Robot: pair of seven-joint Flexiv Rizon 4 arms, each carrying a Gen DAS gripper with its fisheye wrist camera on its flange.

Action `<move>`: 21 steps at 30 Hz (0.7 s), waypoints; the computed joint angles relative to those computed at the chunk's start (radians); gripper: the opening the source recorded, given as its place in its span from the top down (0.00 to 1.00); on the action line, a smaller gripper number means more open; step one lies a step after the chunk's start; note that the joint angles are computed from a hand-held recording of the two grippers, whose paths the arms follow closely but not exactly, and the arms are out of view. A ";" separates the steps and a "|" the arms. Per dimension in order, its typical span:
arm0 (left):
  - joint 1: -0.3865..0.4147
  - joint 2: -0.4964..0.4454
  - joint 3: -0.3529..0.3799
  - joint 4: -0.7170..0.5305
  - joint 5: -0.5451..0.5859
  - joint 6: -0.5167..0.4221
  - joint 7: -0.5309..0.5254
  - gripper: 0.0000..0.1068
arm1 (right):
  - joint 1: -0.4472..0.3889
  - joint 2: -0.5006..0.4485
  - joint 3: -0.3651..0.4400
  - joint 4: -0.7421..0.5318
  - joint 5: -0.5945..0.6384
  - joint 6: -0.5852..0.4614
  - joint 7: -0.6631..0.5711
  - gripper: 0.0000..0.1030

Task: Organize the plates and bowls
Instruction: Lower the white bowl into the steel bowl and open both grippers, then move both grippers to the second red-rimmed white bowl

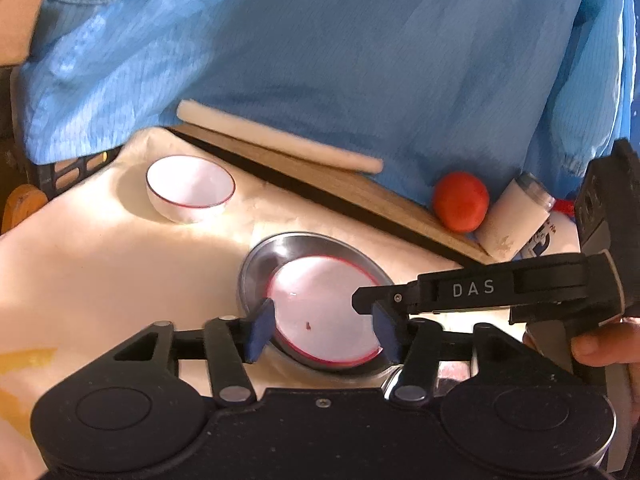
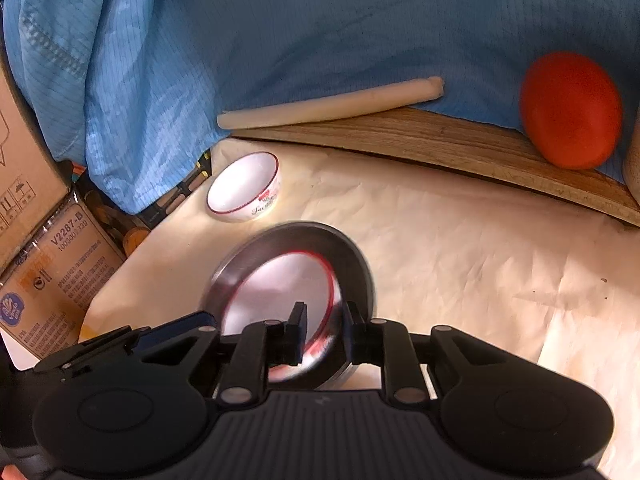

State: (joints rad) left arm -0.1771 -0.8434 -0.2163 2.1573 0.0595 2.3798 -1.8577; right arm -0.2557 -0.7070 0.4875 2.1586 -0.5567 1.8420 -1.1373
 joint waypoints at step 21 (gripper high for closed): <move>-0.086 0.002 0.102 0.065 -0.272 0.159 -0.039 0.04 | 0.034 -0.014 -0.117 0.006 -0.114 0.225 0.183 0.03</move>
State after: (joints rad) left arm -0.2627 -0.8417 -0.1138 2.2221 -0.2122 2.5387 -1.8964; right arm -0.2221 -0.7215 0.3708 2.1647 -0.6711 2.0670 -0.9542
